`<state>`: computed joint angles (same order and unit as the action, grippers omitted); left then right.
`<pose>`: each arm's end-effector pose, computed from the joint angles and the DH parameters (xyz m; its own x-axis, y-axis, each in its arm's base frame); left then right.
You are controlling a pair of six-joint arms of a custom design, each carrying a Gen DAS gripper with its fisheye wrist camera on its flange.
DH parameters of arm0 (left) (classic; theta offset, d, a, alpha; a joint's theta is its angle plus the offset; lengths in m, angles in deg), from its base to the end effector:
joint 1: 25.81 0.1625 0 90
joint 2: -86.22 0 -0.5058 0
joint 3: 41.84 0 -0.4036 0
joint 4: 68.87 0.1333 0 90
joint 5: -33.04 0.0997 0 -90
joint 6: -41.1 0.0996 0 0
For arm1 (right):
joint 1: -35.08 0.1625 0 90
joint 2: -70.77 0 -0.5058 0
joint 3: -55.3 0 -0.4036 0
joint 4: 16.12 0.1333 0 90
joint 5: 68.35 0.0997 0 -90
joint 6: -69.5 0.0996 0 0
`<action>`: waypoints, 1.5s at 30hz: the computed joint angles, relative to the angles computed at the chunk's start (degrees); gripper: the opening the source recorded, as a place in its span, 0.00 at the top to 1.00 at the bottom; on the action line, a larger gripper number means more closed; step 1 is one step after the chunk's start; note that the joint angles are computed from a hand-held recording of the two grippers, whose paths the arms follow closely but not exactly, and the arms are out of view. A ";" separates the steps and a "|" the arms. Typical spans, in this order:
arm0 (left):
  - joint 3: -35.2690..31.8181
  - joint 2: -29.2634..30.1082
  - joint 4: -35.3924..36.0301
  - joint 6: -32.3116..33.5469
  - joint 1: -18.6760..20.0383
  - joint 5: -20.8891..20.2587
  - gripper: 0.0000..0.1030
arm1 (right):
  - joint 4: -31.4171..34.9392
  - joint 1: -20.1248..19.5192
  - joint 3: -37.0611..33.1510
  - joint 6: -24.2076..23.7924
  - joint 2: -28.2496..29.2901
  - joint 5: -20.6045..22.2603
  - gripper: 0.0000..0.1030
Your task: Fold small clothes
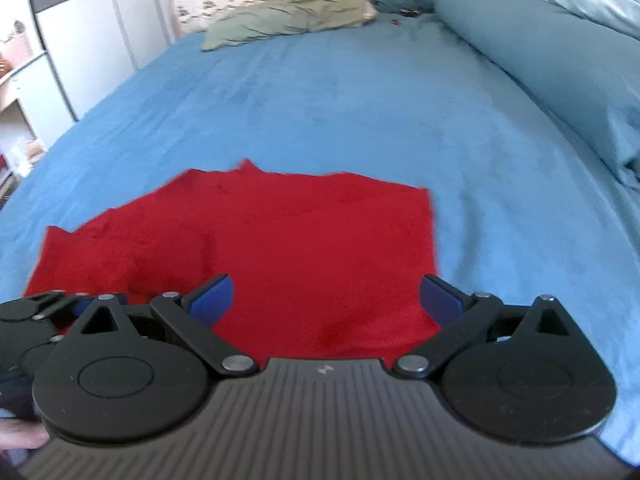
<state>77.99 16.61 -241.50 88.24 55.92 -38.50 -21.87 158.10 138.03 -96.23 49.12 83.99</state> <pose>0.0812 -0.5871 0.3001 -0.5661 0.5910 -0.5747 0.7886 0.5914 -0.1686 0.3700 -0.4866 -0.0989 -0.7538 0.3342 0.5658 -0.2707 0.6265 -0.7309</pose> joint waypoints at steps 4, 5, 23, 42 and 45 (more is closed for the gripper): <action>-1.89 -1.55 -2.48 3.27 1.84 3.56 0.24 | 4.10 -0.78 -7.41 -5.90 4.27 -5.57 0.00; -2.63 -1.30 -3.45 4.16 2.34 4.55 0.23 | 5.75 -1.12 -10.15 -7.76 6.01 -6.57 0.00; -10.41 0.40 -1.47 1.64 8.04 6.76 0.19 | -1.57 -5.09 -4.65 5.17 4.58 -11.81 0.32; -10.84 1.82 -4.03 1.74 8.27 6.83 0.21 | -7.55 -2.01 -4.44 -3.83 -0.15 6.78 0.80; -10.72 2.69 -5.31 2.01 7.79 7.99 0.34 | -4.42 -3.44 -2.80 -1.28 -0.65 7.68 0.80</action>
<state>67.27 19.30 -246.80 90.25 63.71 -30.51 -26.29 154.66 135.23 -97.51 48.46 91.67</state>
